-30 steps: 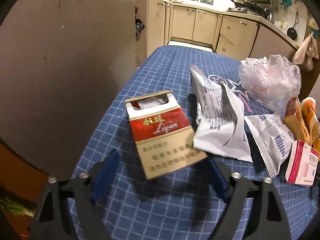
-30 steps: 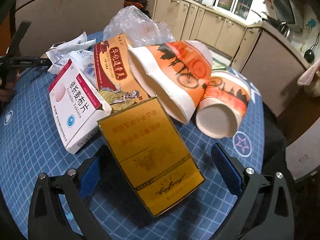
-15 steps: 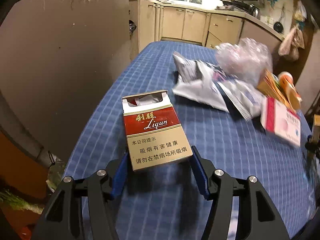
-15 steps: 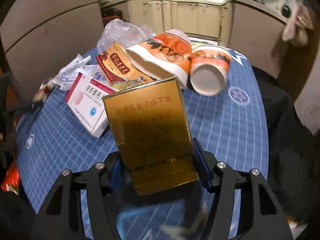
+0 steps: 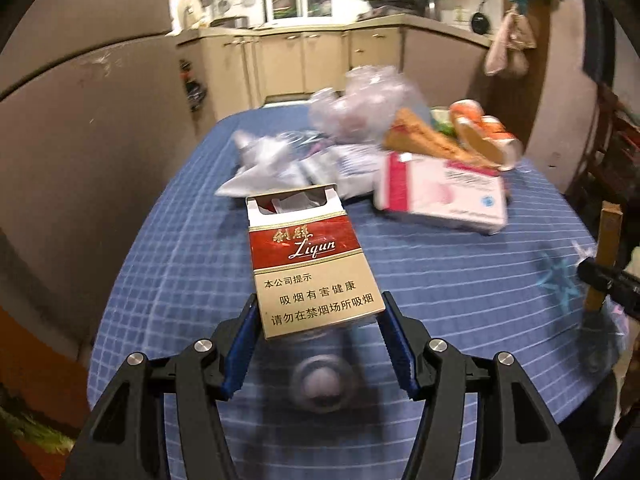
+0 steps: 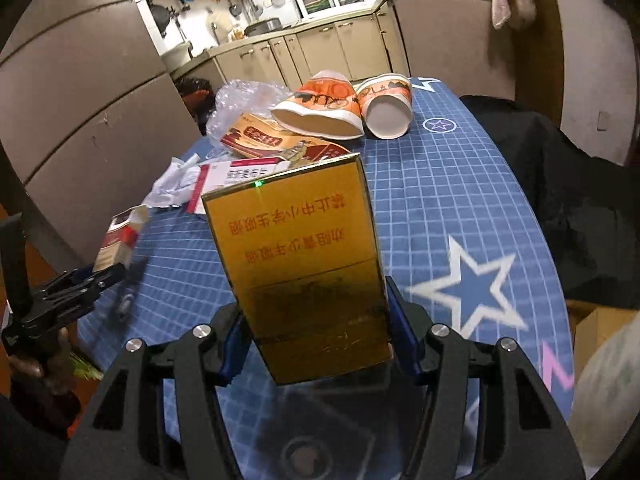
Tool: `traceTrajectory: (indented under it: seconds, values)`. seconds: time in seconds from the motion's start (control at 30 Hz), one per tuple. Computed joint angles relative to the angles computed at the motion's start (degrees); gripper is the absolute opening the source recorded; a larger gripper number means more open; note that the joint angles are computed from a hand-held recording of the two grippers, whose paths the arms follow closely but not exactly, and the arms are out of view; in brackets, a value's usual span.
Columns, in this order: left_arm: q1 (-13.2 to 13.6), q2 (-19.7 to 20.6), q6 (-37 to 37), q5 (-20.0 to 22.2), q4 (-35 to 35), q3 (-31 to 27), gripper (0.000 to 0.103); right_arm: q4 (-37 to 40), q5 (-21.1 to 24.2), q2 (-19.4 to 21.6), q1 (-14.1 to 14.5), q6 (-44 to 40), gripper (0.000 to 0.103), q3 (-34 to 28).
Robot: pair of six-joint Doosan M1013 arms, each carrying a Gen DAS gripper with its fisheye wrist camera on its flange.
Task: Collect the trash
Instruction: 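Carry the cigarette pack and yellow box over the white bucket with both tools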
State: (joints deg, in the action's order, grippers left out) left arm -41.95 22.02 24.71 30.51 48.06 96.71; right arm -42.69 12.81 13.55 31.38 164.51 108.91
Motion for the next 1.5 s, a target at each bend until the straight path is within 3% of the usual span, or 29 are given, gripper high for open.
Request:
traceTrajectory:
  seconds: [0.37, 0.7, 1.1, 1.4, 1.5]
  values:
    - [-4.1, 0.7, -1.1, -2.2, 6.0, -2.9, 0.06, -23.2, 4.5, -5.7, 2.7, 23.1, 0.057, 2.7]
    - [-7.7, 2.1, 7.5, -7.3, 3.9, -7.3, 0.06, -26.6, 15.8, -12.1, 4.2, 26.7, 0.057, 5.1]
    - [-11.9, 5.9, 39.9, -14.1, -20.6, -15.7, 0.06, -26.2, 35.7, -20.1, 5.0, 28.2, 0.057, 9.7]
    - [-15.5, 10.5, 74.2, -13.4, -51.2, -23.8, 0.06, -25.1, 47.8, -24.6, 6.2, 33.1, 0.057, 14.2]
    - [-16.8, 12.4, 80.1, -11.4, -56.1, -27.0, 0.06, -24.1, 49.7, -26.0, 5.6, 33.2, 0.057, 15.5]
